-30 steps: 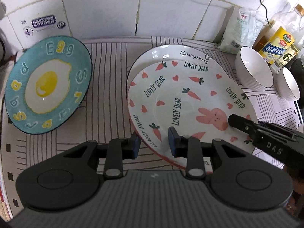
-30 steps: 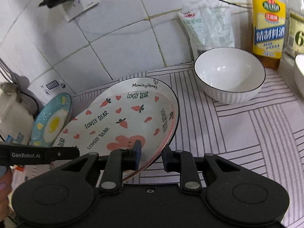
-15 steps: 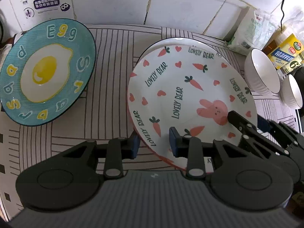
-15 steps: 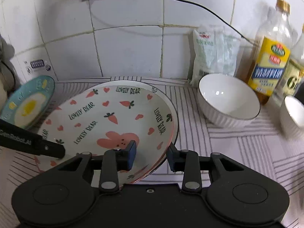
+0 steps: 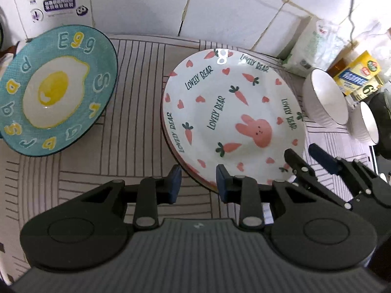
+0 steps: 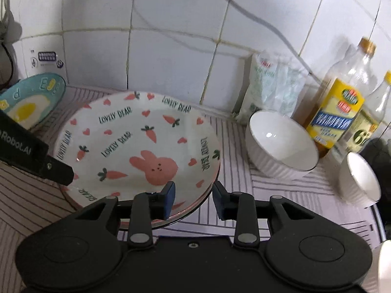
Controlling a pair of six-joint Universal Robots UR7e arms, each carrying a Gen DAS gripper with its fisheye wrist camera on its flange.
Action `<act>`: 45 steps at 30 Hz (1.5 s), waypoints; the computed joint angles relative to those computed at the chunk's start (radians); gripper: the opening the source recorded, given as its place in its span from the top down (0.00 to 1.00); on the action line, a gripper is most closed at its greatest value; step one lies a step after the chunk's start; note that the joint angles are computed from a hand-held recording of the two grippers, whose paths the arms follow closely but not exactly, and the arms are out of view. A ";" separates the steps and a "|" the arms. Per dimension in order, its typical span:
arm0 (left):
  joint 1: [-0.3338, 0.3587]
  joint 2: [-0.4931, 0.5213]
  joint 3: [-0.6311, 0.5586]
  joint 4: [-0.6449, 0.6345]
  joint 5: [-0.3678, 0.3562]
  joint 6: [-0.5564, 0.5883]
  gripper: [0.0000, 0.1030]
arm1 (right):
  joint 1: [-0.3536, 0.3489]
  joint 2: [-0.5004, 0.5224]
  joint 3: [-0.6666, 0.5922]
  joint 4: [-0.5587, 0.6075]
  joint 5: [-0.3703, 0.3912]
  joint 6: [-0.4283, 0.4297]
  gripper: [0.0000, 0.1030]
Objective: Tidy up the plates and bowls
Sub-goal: 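Lower the bunny plate onto the white plate and open both grippers, then move both grippers to the blue egg plate and close on its rim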
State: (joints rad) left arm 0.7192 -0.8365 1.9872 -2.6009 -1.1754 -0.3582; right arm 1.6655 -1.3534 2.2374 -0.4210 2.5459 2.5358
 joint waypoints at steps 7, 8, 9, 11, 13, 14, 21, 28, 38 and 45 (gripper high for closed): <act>-0.055 -0.118 0.074 0.035 0.068 0.029 0.69 | 0.136 -0.025 -0.009 0.113 0.040 0.059 0.62; -0.063 -0.140 0.085 0.046 0.078 0.019 0.68 | 0.152 -0.029 -0.014 0.145 0.033 0.076 0.62; -0.070 -0.164 0.097 0.052 0.081 0.013 0.68 | 0.168 -0.035 -0.019 0.176 0.023 0.094 0.62; -0.080 -0.206 0.115 0.063 0.087 0.007 0.66 | 0.196 -0.045 -0.030 0.224 0.006 0.119 0.60; -0.092 -0.246 0.130 0.076 0.106 -0.003 0.65 | 0.228 -0.049 -0.043 0.263 -0.002 0.138 0.58; -0.098 -0.267 0.138 0.085 0.118 -0.011 0.63 | 0.246 -0.050 -0.055 0.296 -0.010 0.162 0.57; -0.124 -0.384 0.168 0.154 0.195 -0.043 0.60 | 0.336 -0.037 -0.112 0.438 -0.075 0.273 0.54; -0.128 -0.460 0.191 0.224 0.260 -0.057 0.53 | 0.380 -0.001 -0.158 0.496 -0.149 0.287 0.46; -0.075 -0.462 0.220 0.125 0.343 0.014 0.32 | 0.317 0.033 -0.184 0.441 -0.333 0.173 0.29; -0.004 -0.362 0.217 -0.108 0.397 0.133 0.16 | 0.164 0.098 -0.198 0.332 -0.494 0.087 0.28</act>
State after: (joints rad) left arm 0.7151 -1.1985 2.2041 -2.7089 -0.7782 -0.2253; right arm 1.8298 -1.2553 2.0389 -0.0888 2.0524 2.6232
